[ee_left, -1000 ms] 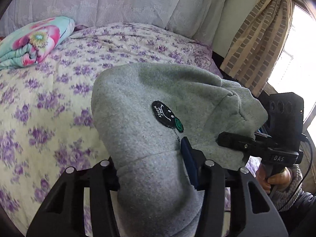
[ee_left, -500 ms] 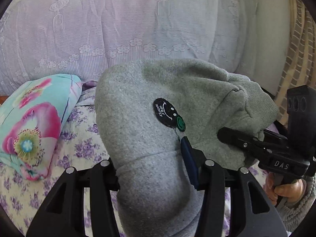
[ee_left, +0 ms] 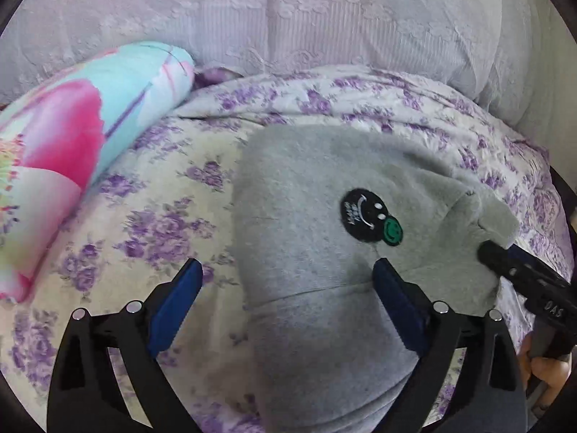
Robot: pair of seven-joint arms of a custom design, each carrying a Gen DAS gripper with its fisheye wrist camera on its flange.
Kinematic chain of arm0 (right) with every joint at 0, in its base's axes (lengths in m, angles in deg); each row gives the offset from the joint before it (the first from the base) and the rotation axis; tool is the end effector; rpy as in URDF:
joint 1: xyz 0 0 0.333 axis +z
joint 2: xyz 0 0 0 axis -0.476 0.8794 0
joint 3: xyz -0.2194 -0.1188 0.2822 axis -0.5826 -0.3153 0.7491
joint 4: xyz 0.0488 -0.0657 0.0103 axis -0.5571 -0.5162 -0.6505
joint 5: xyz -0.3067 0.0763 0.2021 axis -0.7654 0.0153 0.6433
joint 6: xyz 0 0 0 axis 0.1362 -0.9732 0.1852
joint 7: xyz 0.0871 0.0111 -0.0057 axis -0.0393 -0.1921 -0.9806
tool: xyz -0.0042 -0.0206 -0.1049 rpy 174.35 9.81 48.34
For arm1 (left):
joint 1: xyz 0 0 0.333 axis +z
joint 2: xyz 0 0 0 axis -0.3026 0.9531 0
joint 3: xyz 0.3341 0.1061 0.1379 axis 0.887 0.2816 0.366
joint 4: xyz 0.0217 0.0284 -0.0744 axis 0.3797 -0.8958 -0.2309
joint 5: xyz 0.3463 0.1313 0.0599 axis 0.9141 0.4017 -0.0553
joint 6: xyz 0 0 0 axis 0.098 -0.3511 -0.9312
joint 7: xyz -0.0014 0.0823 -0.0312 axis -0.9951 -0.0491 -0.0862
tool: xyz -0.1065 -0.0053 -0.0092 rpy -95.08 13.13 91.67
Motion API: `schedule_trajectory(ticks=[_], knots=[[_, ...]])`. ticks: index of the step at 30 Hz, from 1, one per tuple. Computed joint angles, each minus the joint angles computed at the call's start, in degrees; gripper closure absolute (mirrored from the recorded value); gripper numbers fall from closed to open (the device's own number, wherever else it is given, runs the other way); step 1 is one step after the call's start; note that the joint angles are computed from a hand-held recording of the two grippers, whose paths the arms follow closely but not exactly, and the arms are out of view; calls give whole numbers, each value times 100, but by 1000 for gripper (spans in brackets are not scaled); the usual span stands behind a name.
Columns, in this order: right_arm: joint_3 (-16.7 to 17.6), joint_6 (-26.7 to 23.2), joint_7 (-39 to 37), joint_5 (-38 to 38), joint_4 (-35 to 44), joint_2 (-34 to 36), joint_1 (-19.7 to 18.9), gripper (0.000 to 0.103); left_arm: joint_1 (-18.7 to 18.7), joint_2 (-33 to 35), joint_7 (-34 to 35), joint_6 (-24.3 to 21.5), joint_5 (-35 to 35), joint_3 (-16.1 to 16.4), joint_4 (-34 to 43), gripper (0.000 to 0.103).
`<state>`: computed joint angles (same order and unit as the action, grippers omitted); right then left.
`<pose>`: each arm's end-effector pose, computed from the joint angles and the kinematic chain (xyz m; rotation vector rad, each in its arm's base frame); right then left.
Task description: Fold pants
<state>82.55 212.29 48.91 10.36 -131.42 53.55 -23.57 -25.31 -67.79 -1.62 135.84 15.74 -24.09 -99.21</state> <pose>0.6315 0.0441 0.5047 -1.7476 1.2439 -0.4528 0.5123 -0.2020 0.4993 -1.9826 1.3599 -0.8184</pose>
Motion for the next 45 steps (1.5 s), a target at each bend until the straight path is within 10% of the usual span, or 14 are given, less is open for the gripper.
schedule_trajectory(ticks=[4, 9, 15, 17, 20, 26, 36, 45], knots=[[-19, -805, -1453, 1384, -235, -500, -90, 33, -47, -413, -870, -217, 838, -105, -140, 17], [-210, -526, 1005, -1243, 24, 124, 331, 52, -340, 302, 1074, -507, -630, -104, 275, 17], [26, -667, 869, -1052, -85, -29, 49, 53, 60, 319, 217, 1269, -763, 273, -185, 8], [48, -656, 487, -480, -293, -283, -29, 50, -106, 0, -63, 424, -513, 136, -235, 9], [-54, -282, 53, 403, -830, -840, 29, 14, -268, -578, -359, -688, -236, -208, -473, 9], [-303, 200, -301, 787, -2060, -2200, 284, 4, -734, -1569, 311, -2088, -950, -856, -921, 5], [-244, 1239, -570, 826, -3148, -3575, 581, 4, -1258, -2221, 509, -2986, -1469, -1354, -1122, 5], [-342, 725, -1037, 918, -3202, -3690, 620, 4, -1265, -2502, 216, -2579, -1277, -1284, -1390, 5]])
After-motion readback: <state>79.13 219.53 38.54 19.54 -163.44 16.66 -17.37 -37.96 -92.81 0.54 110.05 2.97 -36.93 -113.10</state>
